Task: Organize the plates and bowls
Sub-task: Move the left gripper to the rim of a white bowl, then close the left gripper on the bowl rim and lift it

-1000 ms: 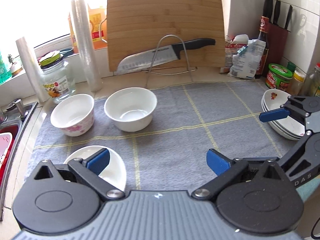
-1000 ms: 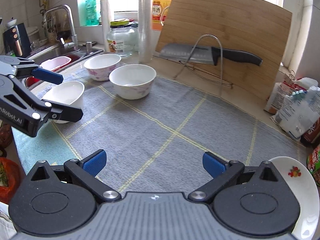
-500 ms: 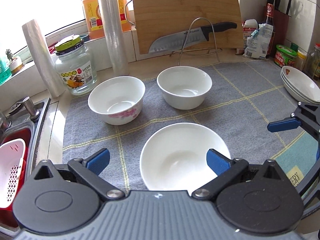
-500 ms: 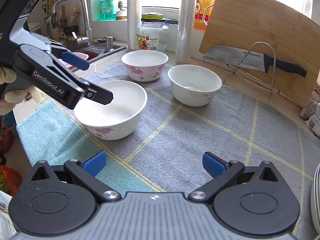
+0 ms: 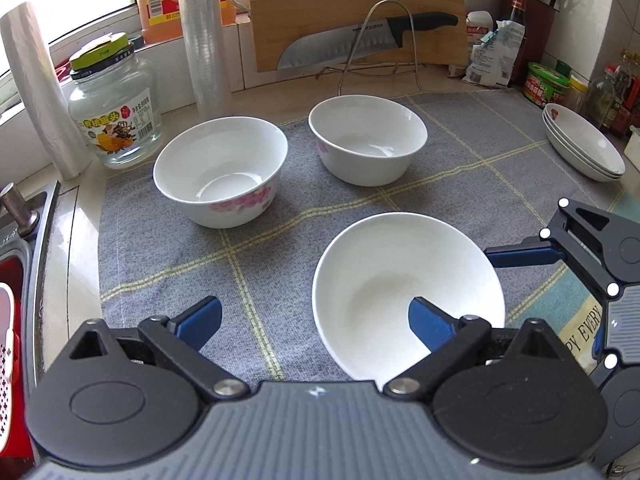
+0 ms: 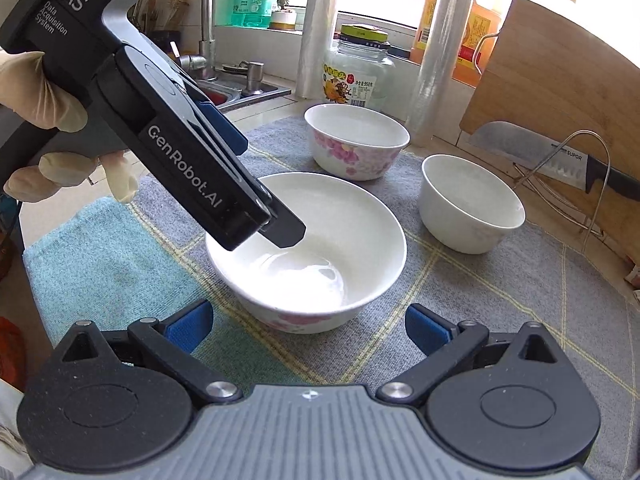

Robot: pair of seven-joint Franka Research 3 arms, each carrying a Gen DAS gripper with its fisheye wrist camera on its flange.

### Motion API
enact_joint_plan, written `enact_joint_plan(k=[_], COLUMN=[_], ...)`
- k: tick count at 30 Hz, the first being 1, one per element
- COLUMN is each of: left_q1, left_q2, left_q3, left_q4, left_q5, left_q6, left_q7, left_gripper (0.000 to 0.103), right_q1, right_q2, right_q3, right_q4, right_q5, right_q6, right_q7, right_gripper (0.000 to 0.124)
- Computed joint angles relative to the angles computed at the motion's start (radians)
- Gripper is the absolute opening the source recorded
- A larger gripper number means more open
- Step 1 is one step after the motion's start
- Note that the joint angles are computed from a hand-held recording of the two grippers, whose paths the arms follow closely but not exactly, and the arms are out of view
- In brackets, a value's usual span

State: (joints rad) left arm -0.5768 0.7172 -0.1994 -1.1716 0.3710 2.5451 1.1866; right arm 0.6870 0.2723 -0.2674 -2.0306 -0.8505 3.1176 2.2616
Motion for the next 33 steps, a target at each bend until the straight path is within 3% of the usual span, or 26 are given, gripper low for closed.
enact_joint_plan(k=[7, 13, 25, 33], left_q1=[0.018, 0.017, 0.013, -0.006], left_q2=[0.056, 0.077, 0.088, 0.126], left_q3=[-0.053, -0.061, -0.057, -0.063], left_q4=[0.089, 0.130, 0.157, 0.236], left_q5=[-0.078, -0.128, -0.172, -0.185], left_q6=[-0.059, -0.080, -0.101, -0.132], left_q7=[0.137, 0.202, 0.226, 0.265], left_gripper=[0.071, 0.064, 0.061, 0.061], right_q1=[0.049, 0.027, 0.056, 0.068], right_q2=[0.018, 0.021, 0.025, -0.015], right_q3=[-0.059, -0.033, -0.053, -0.072], right_q4=[0.021, 0.023, 0.022, -0.010], right_q5=[-0.070, -0.052, 0.073, 0.038], right_q6=[0.014, 0.026, 0.020, 0.004], right_q7=[0.084, 0.054, -0.042, 0.013], right_gripper=[0.103, 0.094, 0.089, 0.089])
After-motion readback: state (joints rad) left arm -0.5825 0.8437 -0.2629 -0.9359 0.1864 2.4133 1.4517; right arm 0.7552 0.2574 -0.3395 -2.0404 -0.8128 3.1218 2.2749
